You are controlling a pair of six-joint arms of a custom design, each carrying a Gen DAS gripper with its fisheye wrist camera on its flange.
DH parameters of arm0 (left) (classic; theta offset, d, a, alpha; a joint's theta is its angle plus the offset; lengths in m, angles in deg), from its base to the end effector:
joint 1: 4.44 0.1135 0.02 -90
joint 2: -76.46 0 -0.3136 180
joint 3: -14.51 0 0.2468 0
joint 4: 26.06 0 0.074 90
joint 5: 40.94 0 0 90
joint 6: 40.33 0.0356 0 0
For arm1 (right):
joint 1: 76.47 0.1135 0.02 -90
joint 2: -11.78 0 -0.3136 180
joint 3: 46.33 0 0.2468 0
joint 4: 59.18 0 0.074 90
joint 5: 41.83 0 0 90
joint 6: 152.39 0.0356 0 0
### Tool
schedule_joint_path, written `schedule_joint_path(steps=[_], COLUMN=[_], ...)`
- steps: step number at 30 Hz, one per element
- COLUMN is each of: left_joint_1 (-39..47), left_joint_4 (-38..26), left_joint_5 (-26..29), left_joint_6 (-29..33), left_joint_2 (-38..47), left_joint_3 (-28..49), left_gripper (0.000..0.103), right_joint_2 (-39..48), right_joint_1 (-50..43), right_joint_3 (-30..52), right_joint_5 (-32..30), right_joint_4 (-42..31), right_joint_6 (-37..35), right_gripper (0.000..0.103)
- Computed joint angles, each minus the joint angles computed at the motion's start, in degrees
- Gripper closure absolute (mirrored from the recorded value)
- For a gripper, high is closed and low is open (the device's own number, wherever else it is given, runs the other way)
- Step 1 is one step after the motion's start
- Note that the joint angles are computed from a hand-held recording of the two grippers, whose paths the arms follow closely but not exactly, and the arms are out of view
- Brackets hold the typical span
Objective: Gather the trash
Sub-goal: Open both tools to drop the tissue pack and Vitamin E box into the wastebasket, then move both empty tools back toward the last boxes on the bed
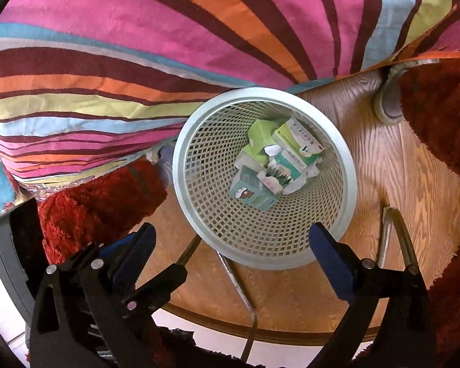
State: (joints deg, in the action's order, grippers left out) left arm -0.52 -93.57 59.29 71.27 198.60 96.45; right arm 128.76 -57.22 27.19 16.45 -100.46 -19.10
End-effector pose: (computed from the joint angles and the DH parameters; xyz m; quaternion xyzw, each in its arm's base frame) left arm 0.3418 0.0171 0.1159 -0.1377 -0.9746 0.1198 0.1301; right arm 0.3252 0.1334 0.1194 -0.1878 -0.9425 -0.2563 0.1040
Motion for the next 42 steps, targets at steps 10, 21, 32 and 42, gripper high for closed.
schedule_joint_path(steps=[10, 21, 32, 42], left_joint_1=[0.58, 4.13, 4.6, 2.9], left_joint_4=[3.51, 10.03, 10.23, -4.46], left_joint_5=[0.92, 6.24, 8.89, 11.16], left_joint_6=[0.56, 1.45, -0.42, -4.35], left_joint_2=[-5.14, -18.18, -13.86, -3.24], left_joint_3=[-2.24, -3.26, 10.58, 29.65], left_gripper=[0.014, 0.014, 0.014, 0.006], right_joint_2=[-6.4, -21.43, -21.28, -13.83], right_joint_1=[0.91, 2.37, -2.13, -3.68], right_joint_3=[-1.28, 1.1, 7.93, 18.12], right_joint_5=[6.49, 28.07, 36.87, 38.91], right_joint_4=[1.94, 2.08, 4.12, 3.11], right_joint_6=[-0.49, -9.41, -15.29, -16.75], right_gripper=[0.008, 0.008, 0.008, 0.008])
